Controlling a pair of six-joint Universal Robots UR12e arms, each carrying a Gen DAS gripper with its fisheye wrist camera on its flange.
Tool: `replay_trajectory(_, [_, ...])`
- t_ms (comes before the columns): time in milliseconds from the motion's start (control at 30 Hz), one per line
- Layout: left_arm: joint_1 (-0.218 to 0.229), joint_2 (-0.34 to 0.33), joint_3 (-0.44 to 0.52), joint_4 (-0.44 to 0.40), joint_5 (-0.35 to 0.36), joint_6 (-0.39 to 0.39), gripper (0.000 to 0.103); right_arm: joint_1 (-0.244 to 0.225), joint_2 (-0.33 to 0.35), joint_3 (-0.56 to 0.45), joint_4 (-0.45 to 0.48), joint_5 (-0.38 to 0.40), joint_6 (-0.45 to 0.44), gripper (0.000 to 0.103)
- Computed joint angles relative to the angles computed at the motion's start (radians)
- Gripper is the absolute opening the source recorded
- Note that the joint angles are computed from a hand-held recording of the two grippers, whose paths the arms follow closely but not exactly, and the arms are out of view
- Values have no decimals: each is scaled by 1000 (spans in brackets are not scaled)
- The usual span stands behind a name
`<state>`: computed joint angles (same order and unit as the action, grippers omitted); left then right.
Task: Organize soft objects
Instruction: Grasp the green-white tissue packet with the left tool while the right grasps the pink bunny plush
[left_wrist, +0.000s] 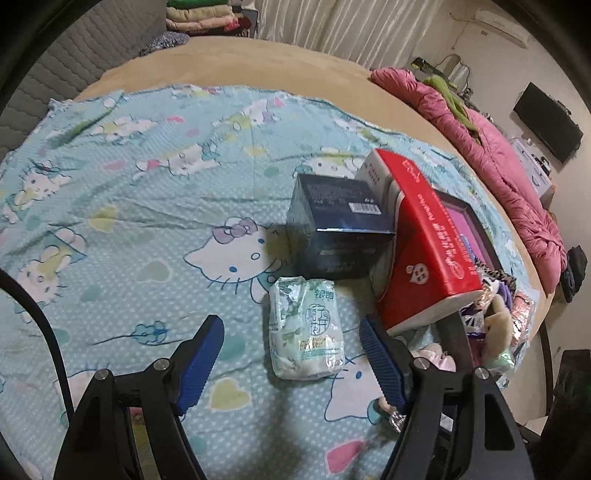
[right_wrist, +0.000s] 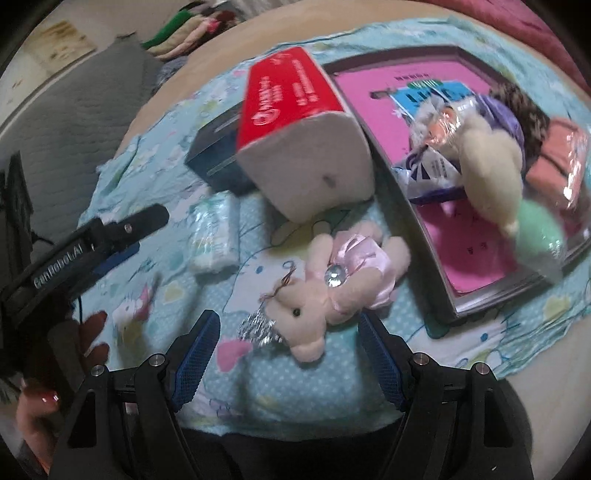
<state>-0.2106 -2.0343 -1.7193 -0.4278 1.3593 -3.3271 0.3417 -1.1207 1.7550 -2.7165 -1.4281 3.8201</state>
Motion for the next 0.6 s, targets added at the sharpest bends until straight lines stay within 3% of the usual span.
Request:
replay_trajectory(100, [2, -12, 8, -11, -15, 7, 75, -1, 14, -12, -6, -16, 34, 79])
replay_trajectory(400, [-4, -35, 29, -47, -2, 52, 75, 16, 67, -80, 100, -96, 37, 77])
replay_trajectory(500, [-6, -42, 37, -65, -2, 58, 75, 24, 72, -87, 109, -111, 1, 70])
replay_trajectory(533, [-7, -44, 39, -68, -2, 60, 75, 27, 71, -88, 105, -123, -26, 58])
replay_trajectory(600, [-10, -50, 47, -80, -3, 68, 75, 33, 72, -89, 96, -133, -74, 54])
